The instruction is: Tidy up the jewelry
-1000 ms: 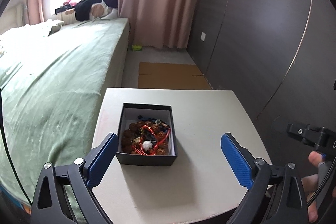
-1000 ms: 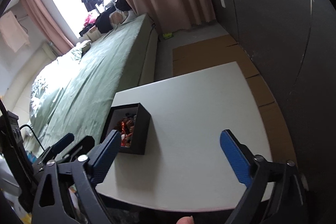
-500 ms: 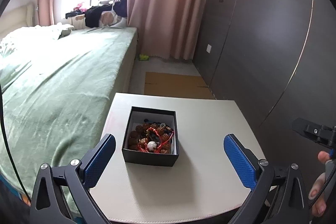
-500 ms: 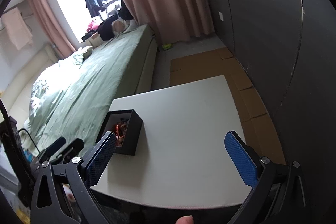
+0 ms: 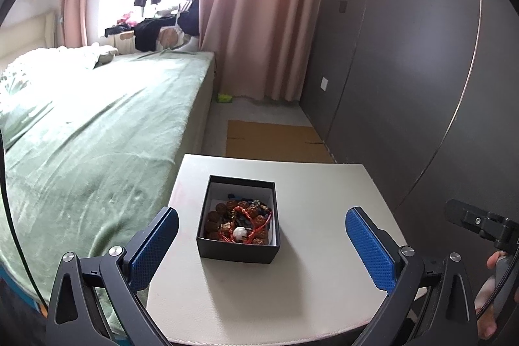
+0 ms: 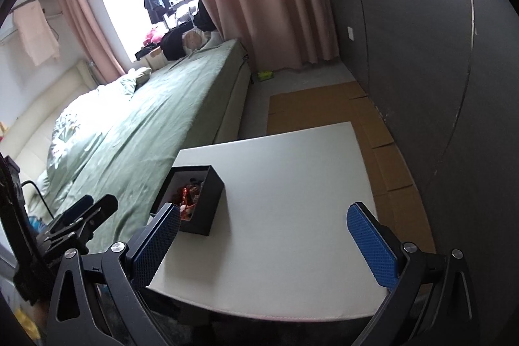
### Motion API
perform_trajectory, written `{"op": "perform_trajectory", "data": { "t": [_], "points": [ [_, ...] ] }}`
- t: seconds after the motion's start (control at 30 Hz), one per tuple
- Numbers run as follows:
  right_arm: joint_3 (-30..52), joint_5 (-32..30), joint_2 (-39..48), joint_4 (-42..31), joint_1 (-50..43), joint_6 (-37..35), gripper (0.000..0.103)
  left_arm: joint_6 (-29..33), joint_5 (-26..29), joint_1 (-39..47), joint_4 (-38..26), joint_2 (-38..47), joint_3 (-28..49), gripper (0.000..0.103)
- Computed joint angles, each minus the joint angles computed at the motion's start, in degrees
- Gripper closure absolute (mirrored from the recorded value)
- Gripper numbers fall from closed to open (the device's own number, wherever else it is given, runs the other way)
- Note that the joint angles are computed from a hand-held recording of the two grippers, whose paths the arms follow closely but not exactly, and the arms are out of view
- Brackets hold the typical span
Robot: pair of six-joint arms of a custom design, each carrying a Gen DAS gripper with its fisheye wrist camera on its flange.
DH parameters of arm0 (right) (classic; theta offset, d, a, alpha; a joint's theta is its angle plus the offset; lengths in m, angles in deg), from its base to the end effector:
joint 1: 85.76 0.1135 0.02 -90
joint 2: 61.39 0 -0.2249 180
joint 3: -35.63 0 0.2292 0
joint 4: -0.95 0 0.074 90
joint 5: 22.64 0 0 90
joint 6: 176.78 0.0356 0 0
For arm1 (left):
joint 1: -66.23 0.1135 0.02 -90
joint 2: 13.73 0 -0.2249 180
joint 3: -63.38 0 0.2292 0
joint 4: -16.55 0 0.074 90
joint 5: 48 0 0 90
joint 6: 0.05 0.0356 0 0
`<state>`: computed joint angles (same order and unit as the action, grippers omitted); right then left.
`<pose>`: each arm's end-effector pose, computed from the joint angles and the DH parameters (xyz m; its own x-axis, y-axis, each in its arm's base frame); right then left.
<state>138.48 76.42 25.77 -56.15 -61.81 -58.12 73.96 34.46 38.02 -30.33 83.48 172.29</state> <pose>0.2868 0.1213 0.3279 -0.6709 0.2202 -0.7081 0.0329 0.9628 0.2683 0.3212 -0.1670 0.3201 -0.5911 0.0072 -0.8065 0.2198 0.9636 -0.1525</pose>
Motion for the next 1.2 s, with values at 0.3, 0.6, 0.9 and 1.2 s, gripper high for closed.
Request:
{"op": "perform_trajectory", "data": {
  "t": [0.3,0.6,0.9,1.2],
  "points": [
    [0.0,0.0,0.3,0.2,0.4,0.3,0.0,0.2,0.4,-0.2,0.1,-0.3,-0.3,0.0],
    [0.1,-0.2,0.4,0.0,0.3,0.2,0.0,-0.1,0.8,-0.4,-0.5,0.1,0.4,0.0],
    [0.2,0.4,0.5,-0.5,0.6,0.7,0.0,-0.5,0.6,-0.6,-0.6,0.6,0.7,0.0],
    [0.3,1.1,0.5,-0.9,1.1,1.0,0.0,-0.3,0.7,-0.6,-0.2,0.2,0.2,0.0]
  ]
}}
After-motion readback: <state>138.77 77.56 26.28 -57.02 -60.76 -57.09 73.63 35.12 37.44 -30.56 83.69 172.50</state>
